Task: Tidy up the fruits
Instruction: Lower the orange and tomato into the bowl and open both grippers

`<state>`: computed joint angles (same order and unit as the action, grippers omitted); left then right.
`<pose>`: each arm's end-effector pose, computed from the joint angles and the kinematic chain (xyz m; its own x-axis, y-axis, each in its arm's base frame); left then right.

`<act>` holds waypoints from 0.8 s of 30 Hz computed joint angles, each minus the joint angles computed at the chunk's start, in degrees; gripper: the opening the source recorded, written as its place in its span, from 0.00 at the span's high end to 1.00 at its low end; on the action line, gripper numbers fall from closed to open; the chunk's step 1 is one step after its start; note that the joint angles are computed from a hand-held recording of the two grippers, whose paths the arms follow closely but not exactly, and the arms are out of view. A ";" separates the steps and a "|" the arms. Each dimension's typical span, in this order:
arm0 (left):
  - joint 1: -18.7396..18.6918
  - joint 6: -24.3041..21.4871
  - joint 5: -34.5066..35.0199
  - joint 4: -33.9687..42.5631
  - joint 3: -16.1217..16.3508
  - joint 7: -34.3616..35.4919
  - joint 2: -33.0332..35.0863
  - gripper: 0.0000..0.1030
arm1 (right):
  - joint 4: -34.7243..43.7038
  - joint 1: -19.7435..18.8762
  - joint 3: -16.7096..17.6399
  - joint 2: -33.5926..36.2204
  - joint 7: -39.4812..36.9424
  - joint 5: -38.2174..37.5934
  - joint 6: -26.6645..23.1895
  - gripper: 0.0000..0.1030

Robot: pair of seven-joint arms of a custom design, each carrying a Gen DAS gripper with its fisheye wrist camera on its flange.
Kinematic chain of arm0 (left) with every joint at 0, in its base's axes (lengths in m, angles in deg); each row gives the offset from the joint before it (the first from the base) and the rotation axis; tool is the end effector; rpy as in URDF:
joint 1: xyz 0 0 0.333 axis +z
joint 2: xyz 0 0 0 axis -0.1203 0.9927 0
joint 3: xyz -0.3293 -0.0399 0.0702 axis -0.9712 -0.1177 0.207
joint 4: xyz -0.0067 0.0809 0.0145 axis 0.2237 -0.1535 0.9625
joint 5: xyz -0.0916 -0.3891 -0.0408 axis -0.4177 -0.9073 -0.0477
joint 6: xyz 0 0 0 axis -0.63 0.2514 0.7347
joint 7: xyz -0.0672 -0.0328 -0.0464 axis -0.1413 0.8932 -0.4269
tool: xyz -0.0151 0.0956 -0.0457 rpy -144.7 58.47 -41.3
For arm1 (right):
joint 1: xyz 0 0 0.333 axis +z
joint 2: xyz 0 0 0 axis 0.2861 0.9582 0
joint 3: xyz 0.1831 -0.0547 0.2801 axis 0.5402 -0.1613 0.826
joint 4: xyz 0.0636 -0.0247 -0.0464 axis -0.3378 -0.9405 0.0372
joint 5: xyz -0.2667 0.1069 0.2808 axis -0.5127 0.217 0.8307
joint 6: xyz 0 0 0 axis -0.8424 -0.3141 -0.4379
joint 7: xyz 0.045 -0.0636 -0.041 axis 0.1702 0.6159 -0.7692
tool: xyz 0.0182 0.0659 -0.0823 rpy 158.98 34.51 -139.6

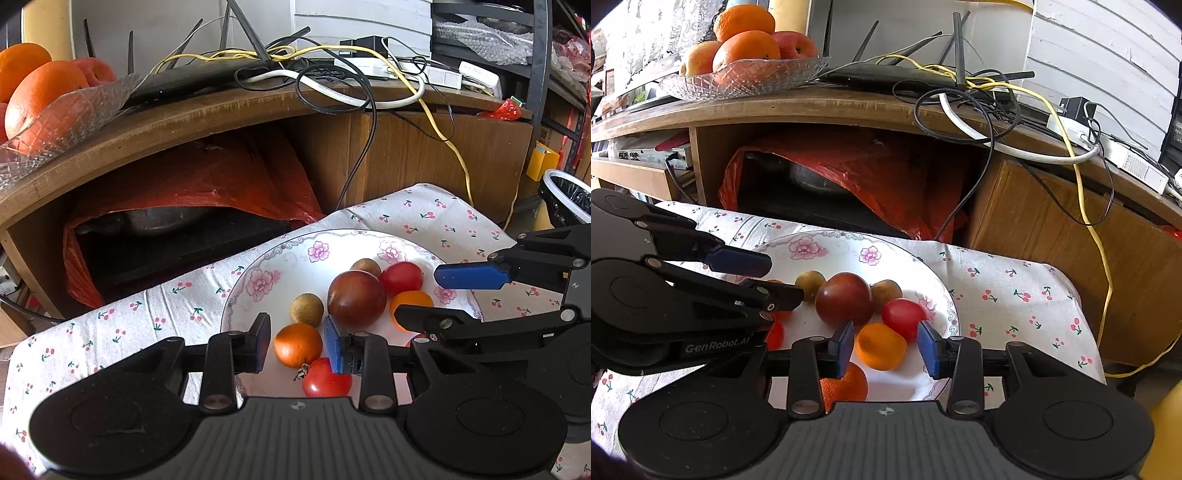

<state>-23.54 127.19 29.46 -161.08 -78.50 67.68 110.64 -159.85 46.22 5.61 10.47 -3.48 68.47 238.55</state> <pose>0.6382 -0.2492 0.2794 -0.0463 -0.9987 -0.0208 -0.6843 0.0469 -0.7277 0.6662 0.3749 0.2791 0.5939 -0.7957 0.1188 -0.4857 -0.4723 -0.7356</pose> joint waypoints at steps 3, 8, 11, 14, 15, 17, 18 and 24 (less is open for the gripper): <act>-0.12 -0.11 0.64 -0.42 0.07 -0.69 -0.48 0.60 | -0.36 0.26 -0.32 -0.24 0.07 0.16 0.17 0.66; 0.20 -0.74 2.09 -1.20 -0.40 -2.28 -1.49 0.60 | -1.01 0.42 -0.50 -0.71 0.15 0.38 0.65 0.62; 0.52 -1.35 2.90 -1.95 -0.88 -3.18 -2.28 0.59 | -1.77 0.62 -0.66 -1.16 0.07 0.47 1.14 0.61; 0.92 -2.07 3.47 -2.89 -1.46 -3.83 -3.19 0.56 | -2.56 1.01 -1.09 -1.72 0.07 0.67 1.51 0.60; 1.00 -2.34 3.92 -3.20 -1.60 -4.34 -3.52 0.55 | -2.78 1.09 -1.16 -1.89 0.08 0.75 1.63 0.60; 1.28 -2.87 4.55 -3.92 -2.04 -5.05 -4.21 0.55 | -3.09 1.56 -1.66 -2.17 0.23 0.96 1.59 0.59; 1.47 -3.11 4.64 -4.19 -2.29 -5.17 -4.49 0.54 | -3.30 1.71 -1.78 -2.30 0.27 1.03 1.78 0.58; 2.25 -4.41 6.18 -6.15 -3.56 -6.79 -6.44 0.49 | -4.80 1.66 -1.41 -3.34 0.00 1.27 2.87 0.54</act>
<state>-21.28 122.78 35.64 -167.23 -82.06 60.89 104.20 -164.64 47.88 4.20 7.13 -3.47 69.74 241.42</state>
